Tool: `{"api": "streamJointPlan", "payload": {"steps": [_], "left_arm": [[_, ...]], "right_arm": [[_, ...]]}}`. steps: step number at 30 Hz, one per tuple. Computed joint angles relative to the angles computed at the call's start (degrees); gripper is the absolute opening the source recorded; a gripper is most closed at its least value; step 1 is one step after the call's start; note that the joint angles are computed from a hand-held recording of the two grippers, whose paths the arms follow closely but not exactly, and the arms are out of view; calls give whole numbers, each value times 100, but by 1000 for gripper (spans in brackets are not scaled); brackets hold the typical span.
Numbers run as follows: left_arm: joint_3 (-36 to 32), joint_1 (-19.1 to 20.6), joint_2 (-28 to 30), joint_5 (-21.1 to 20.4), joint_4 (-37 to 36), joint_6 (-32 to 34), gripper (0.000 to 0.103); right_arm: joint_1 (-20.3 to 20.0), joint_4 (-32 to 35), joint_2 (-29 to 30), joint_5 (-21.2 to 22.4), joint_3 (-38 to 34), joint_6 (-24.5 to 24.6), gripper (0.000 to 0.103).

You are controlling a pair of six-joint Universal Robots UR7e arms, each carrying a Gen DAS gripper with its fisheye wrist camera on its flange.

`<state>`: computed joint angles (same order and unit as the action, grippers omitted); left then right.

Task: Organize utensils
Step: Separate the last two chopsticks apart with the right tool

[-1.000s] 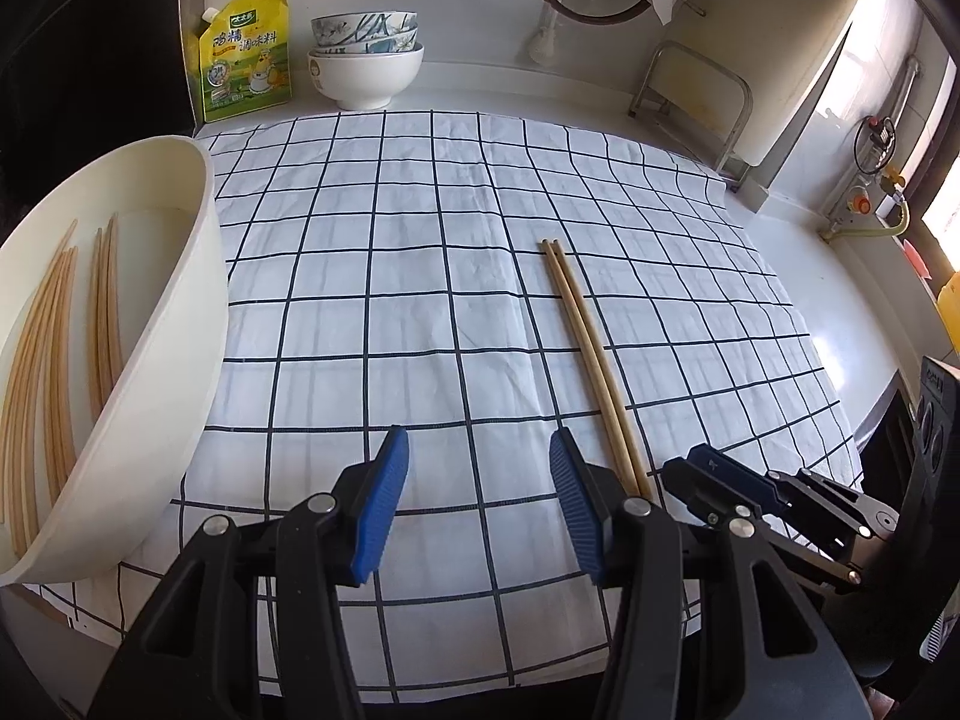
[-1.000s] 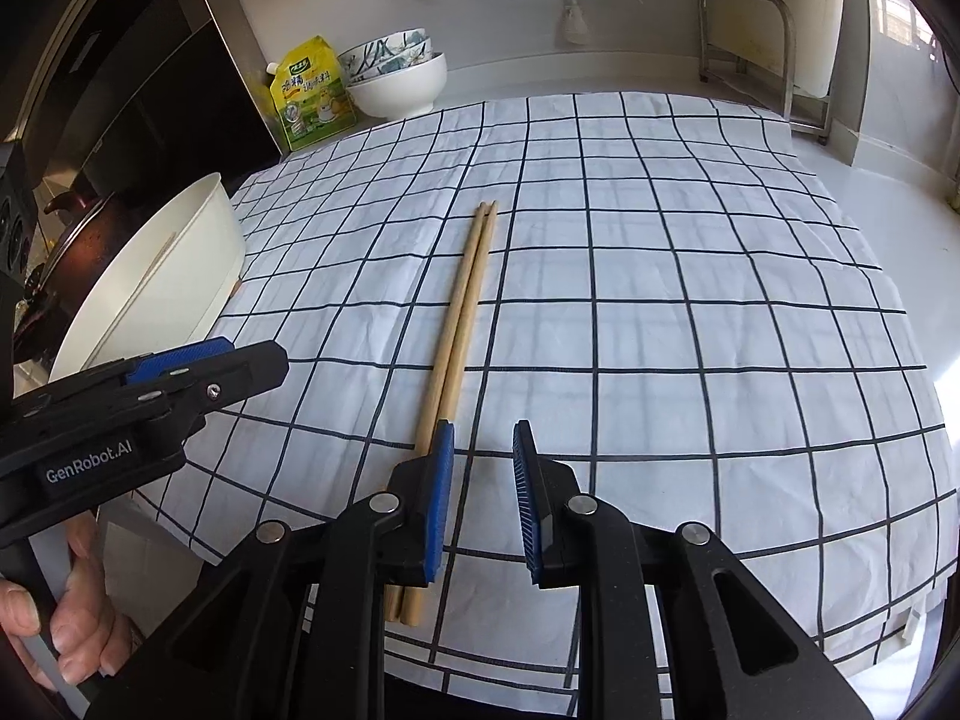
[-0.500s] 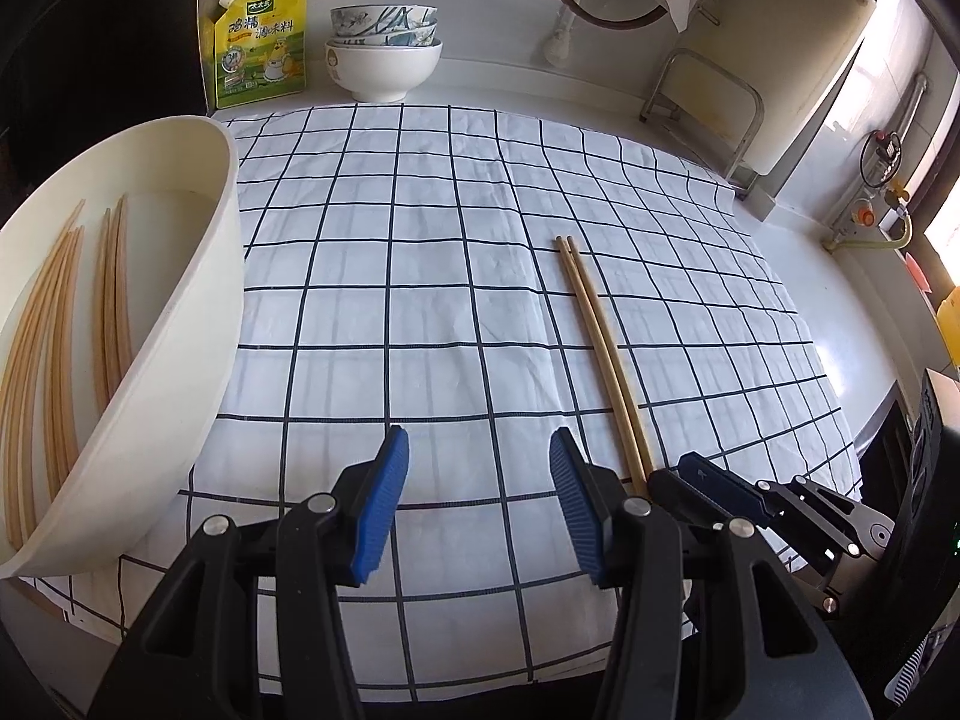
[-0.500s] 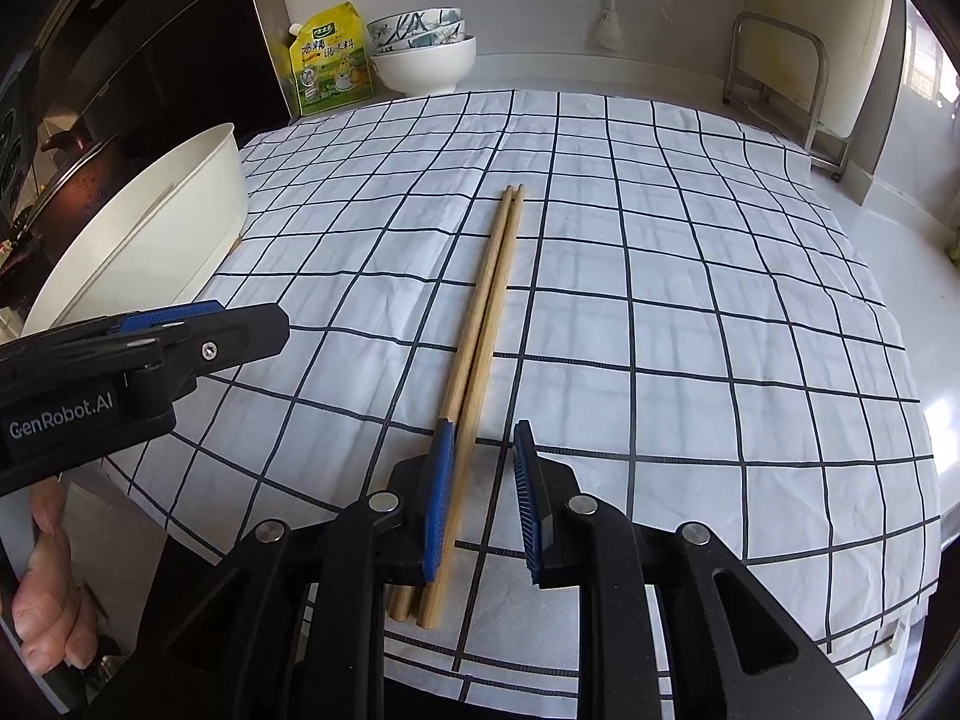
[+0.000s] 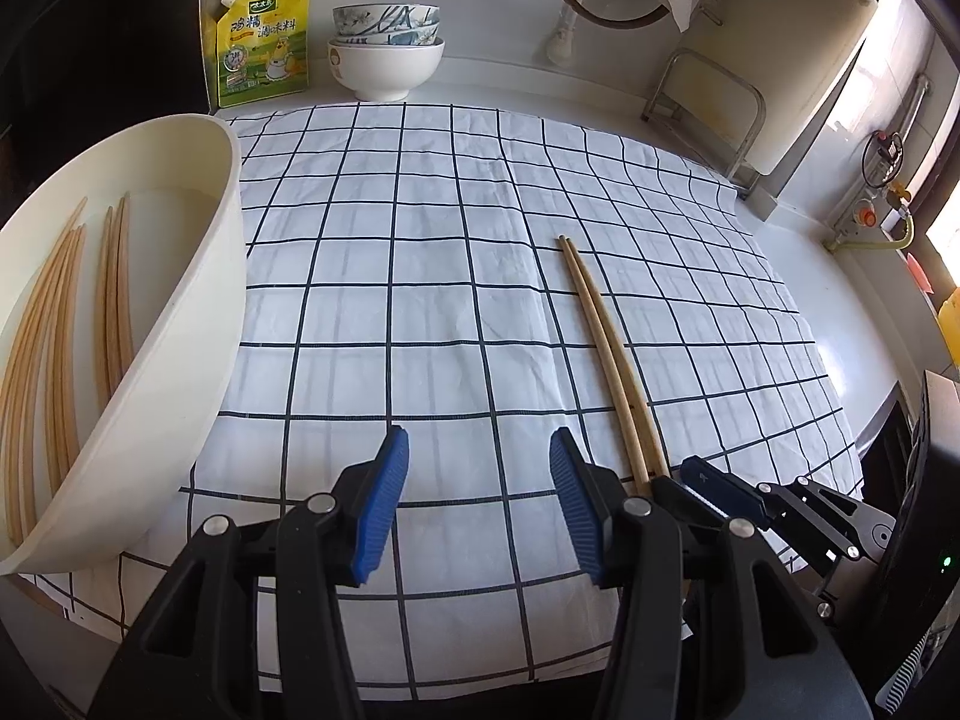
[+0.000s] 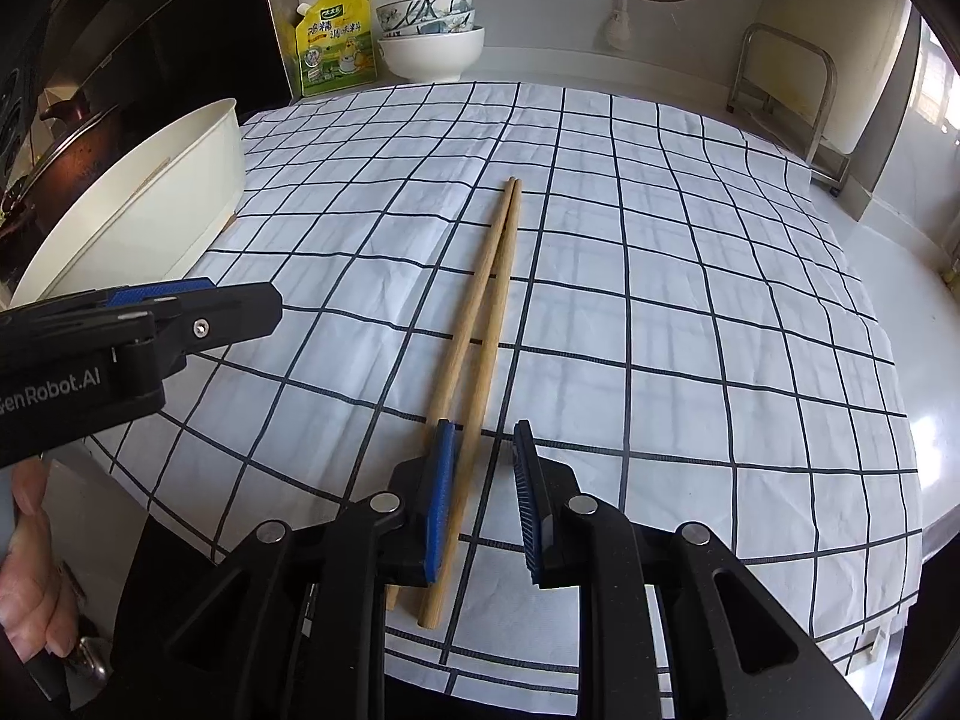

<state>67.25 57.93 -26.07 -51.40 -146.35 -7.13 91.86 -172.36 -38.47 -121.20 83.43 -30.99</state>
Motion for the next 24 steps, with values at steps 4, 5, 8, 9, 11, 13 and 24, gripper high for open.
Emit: {"api": "streamJointPlan", "payload": {"steps": [4,5,8,9,11,13,24], "left_arm": [[-25,-10,36,6,70,-14,49],[-32,-13,45,2,83,-20,49],[-50,-29,82,0,104,-36,53],[-67,-36,103,-11,122,-45,53],[-135,-52,171,-44,184,-55,53],[-220,-72,261,-54,266,-53,53],[-731,-124,699,176,546,-196,62]], "right_arm": [[17,-105,38,39,5,-89,15],[14,-141,45,37,4,-143,12],[-53,-42,-36,214,28,-61,7],[-74,-22,-61,247,32,-38,7],[-116,-36,-112,277,60,-19,6],[-172,-52,-185,318,108,18,6],[-532,-161,-639,390,352,254,6]]}}
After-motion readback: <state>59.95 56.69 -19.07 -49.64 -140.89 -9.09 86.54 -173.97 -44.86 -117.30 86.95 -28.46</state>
